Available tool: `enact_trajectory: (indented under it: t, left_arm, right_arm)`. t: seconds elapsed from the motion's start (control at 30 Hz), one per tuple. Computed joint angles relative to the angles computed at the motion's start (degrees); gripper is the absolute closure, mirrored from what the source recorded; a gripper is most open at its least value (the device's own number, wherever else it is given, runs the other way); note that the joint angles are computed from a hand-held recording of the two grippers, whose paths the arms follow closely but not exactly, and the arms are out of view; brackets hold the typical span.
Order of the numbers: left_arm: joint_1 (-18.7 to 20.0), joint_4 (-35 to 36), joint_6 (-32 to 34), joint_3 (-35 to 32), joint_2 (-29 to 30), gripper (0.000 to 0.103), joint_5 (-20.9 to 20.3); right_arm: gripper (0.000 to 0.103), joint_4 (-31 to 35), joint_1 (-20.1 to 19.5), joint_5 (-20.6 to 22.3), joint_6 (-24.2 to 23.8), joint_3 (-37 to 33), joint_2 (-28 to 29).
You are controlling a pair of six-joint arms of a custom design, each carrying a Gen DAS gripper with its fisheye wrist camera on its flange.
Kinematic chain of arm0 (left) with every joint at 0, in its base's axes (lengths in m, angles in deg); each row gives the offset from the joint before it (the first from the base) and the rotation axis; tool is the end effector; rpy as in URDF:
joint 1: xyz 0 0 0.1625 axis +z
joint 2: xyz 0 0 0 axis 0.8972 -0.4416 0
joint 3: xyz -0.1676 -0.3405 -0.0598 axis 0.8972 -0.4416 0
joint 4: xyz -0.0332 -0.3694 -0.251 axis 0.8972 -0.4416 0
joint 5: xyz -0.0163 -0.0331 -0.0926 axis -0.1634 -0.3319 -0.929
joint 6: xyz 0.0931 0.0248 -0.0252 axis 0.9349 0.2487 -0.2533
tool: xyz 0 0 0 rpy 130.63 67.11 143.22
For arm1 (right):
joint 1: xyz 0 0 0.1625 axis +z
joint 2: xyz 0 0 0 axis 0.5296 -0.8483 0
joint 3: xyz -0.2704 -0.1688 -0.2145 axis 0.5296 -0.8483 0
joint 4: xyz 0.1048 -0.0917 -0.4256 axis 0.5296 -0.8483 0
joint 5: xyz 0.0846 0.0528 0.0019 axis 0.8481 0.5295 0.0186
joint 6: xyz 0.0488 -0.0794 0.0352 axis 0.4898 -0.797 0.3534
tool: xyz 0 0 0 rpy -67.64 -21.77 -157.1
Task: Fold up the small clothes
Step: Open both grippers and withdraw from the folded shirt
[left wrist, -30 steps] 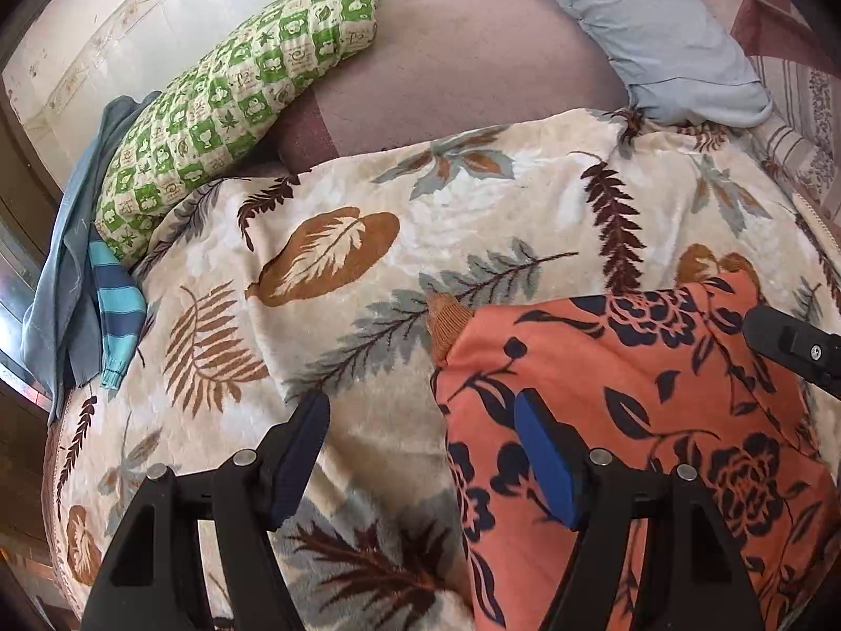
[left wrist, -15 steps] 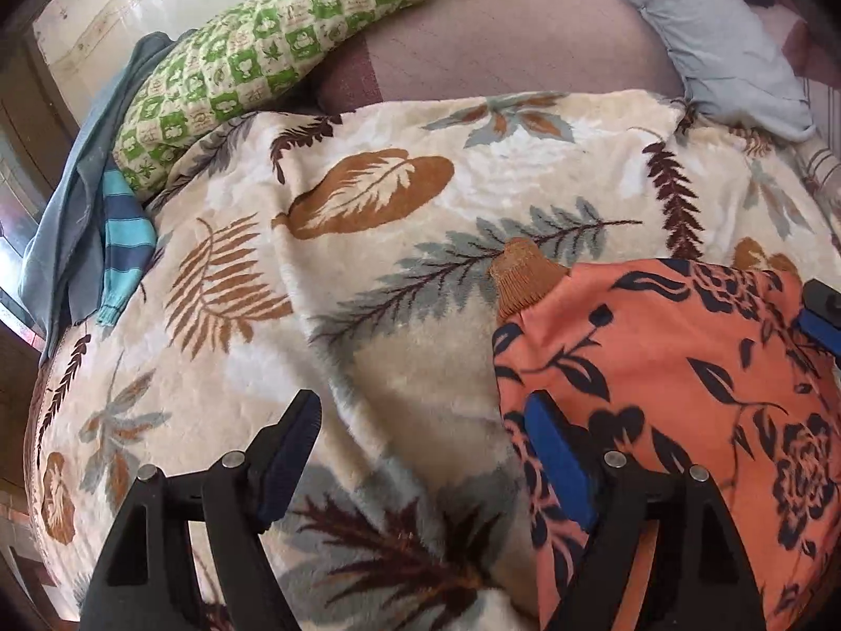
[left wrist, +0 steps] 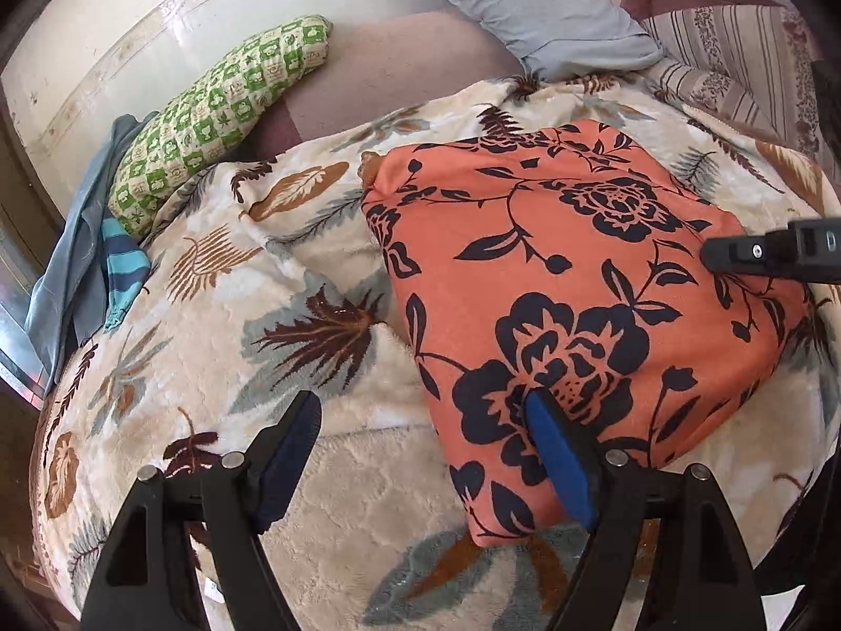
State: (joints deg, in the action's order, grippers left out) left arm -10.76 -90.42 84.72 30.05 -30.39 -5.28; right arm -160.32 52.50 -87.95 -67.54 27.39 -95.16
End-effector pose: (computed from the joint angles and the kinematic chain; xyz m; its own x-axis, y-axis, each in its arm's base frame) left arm -0.3373 -0.7796 0.0232 -0.3919 0.5717 -0.7208 0.8477 0.5288 -0.0415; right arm 0.0335 -0.7073 0.3095 -0.9224 0.2997 0.2438 0.0329 0.6897 -0.7233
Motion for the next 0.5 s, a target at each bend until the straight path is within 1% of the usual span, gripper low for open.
enact_trajectory:
  t: [0.07, 0.1, 0.17, 0.3, 0.4, 0.43, 0.5]
  left_arm:
    - [0.0, -1.4, 1.0, 0.7, -0.3, 0.022, -0.2]
    - [0.1, -0.3, -0.4, 0.7, -0.6, 0.022, -0.5]
    - [0.4, 2.8, -3.5, 1.1, -1.9, 0.022, -2.1]
    - [1.0, 6.1, -6.2, 3.9, -5.8, 0.022, -6.0]
    - [0.7, 3.8, -7.4, 8.4, -9.5, 0.022, -5.9]
    - [0.5, 2.4, -7.5, 10.0, -10.8, 0.022, -5.5]
    - [-0.2, -0.1, -7.7, 13.3, -13.2, 0.019, -4.8]
  right_arm:
    - [0.071, -3.7, 1.7, -5.0, -3.8, 1.9, 0.4]
    - [0.071, -5.2, 2.1, -6.3, -4.7, 2.9, 0.3]
    - [0.071, -7.5, 2.4, -7.5, -4.8, 4.6, -0.1]
    - [0.070, -8.8, 3.5, -10.1, -4.0, 6.9, -1.1]
    - [0.071, -10.6, 5.5, -13.3, -4.6, 8.5, -2.0]
    - [0.071, -11.4, 6.1, -13.7, -5.0, 9.1, -2.3]
    - [0.071, -11.7, 7.1, -12.4, -5.1, 10.2, -3.1]
